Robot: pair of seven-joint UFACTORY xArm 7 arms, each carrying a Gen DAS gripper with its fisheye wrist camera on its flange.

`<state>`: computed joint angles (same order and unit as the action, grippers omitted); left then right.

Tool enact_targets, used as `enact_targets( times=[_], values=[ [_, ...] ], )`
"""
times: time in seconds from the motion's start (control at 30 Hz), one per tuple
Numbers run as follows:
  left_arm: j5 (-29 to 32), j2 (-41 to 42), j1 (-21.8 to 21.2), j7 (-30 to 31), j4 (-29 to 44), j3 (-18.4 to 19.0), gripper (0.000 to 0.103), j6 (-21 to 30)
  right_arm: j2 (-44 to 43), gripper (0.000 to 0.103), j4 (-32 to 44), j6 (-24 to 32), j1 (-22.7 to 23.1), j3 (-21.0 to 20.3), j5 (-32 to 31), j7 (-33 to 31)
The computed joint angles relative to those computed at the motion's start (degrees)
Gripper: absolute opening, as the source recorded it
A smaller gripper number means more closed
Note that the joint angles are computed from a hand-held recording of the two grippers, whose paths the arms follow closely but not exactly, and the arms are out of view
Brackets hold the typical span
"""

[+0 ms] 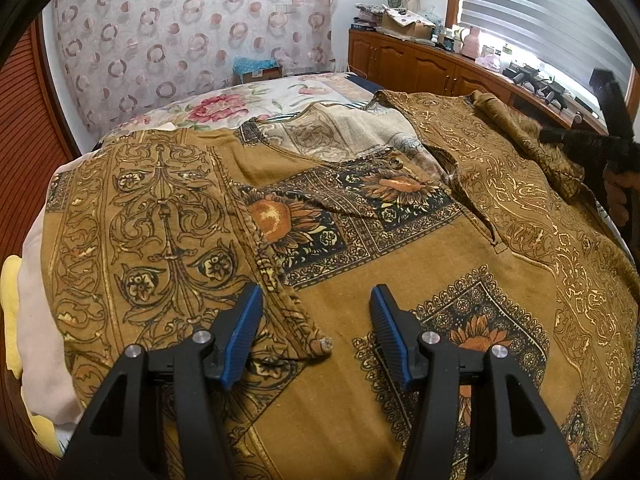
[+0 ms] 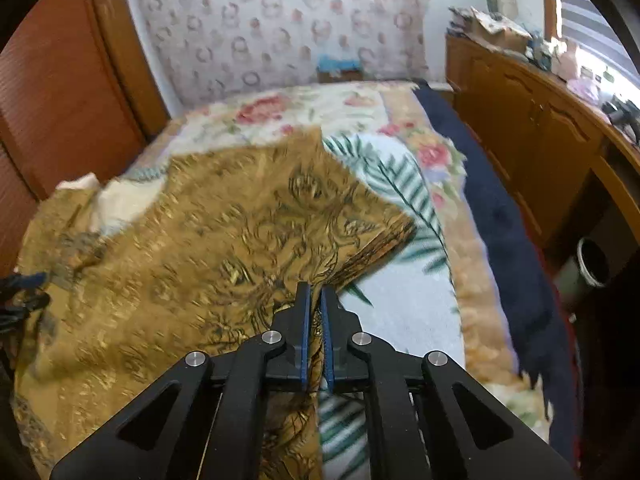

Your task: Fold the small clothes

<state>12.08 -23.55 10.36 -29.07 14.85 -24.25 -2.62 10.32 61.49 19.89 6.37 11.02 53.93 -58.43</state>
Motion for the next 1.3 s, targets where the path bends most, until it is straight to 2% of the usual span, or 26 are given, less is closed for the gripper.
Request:
enact_targets(
  times=[0.07, 0.17, 0.27, 0.3, 0.37, 0.43, 0.5, 0.63, 0.73, 0.83, 0.9, 1.0, 1.07, 1.13, 1.2, 1.27, 1.3],
  values=[
    [0.1, -0.1, 0.4, -0.1, 0.0, -0.4, 0.056, 0.1, -1.1, 0.002, 0.3, 1.2, -0.3, 1.0, 3.0, -3.0],
    [0.3, 0.0, 0.4, -0.1, 0.1, -0.3, 0.056, 0.1, -2.8, 0.002, -0.1, 1.6, 1.6, 1.3, 4.1, -5.5],
    [0.7, -0.2, 1.8, -0.6, 0.2, -1.9, 0.057, 0.2, -3.9, 0.002, -0.4, 2.3, 3.7, 1.3, 4.7, -7.5],
    [1.0, -0.2, 2.5, -0.9, 0.3, -2.6, 0.057, 0.2, -4.2, 0.005, -0.4, 2.8, 4.2, 1.2, 5.3, -8.3],
    [1.2, 0.0, 2.6, -1.1, 0.4, -2.6, 0.057, 0.2, -4.6, 0.019, -0.7, 2.6, 5.2, 1.0, 6.7, -10.1],
    [1.5, 0.2, 3.2, -1.3, 0.6, -3.1, 0.057, 0.0, -5.0, 0.039, -0.6, 4.0, 5.6, 0.6, 9.0, -12.6],
    [1.5, 0.3, 3.1, -1.4, 0.6, -2.9, 0.058, 0.0, -5.4, 0.041, -0.6, 4.7, 5.7, 0.1, 11.8, -16.1],
    [1.8, 0.4, 3.0, -1.2, 0.6, -2.6, 0.058, 0.0, -6.5, 0.042, -1.0, 4.0, 5.7, -1.5, 14.2, -19.0],
    [1.7, 0.4, 3.2, -1.6, 0.6, -3.0, 0.058, -0.1, -5.2, 0.046, -0.4, 0.2, 6.0, -2.2, 12.3, -16.5],
    [1.6, 0.4, 3.0, -1.7, 0.6, -2.8, 0.058, 0.0, -1.2, 0.052, 2.0, -2.3, 5.3, -2.9, 5.2, -8.7],
    [1.6, 0.3, 2.9, -1.8, 0.6, -2.9, 0.058, 0.0, 2.2, 0.053, 3.9, -4.1, 5.2, -3.5, -1.2, -1.6],
    [1.7, 0.2, 3.0, -1.8, 0.5, -2.9, 0.059, 0.0, 6.5, 0.053, 7.2, -3.1, 5.1, -4.6, -8.6, 6.7],
    [1.7, 0.2, 3.0, -1.8, 0.5, -2.8, 0.059, 0.0, 9.4, 0.053, 10.0, -0.5, 5.0, -5.4, -13.0, 12.3],
    [1.7, 0.2, 2.9, -1.8, 0.5, -2.8, 0.059, 0.0, 11.1, 0.054, 11.6, 1.2, 4.1, -4.6, -15.1, 14.0],
    [1.8, 0.2, 2.8, -1.7, 0.5, -2.6, 0.059, 0.0, 10.5, 0.053, 10.2, -1.0, 4.0, -3.5, -17.8, 13.9],
    [1.6, 0.4, 2.5, -1.7, 0.5, -2.4, 0.06, -0.1, 10.2, 0.039, 9.5, -1.5, 3.0, -1.8, -19.6, 13.1],
    [1.7, 0.3, 3.1, -2.0, 0.6, -3.2, 0.06, 0.0, 10.0, 0.025, 9.4, -0.9, 1.6, -0.1, -19.3, 11.5]
  ],
)
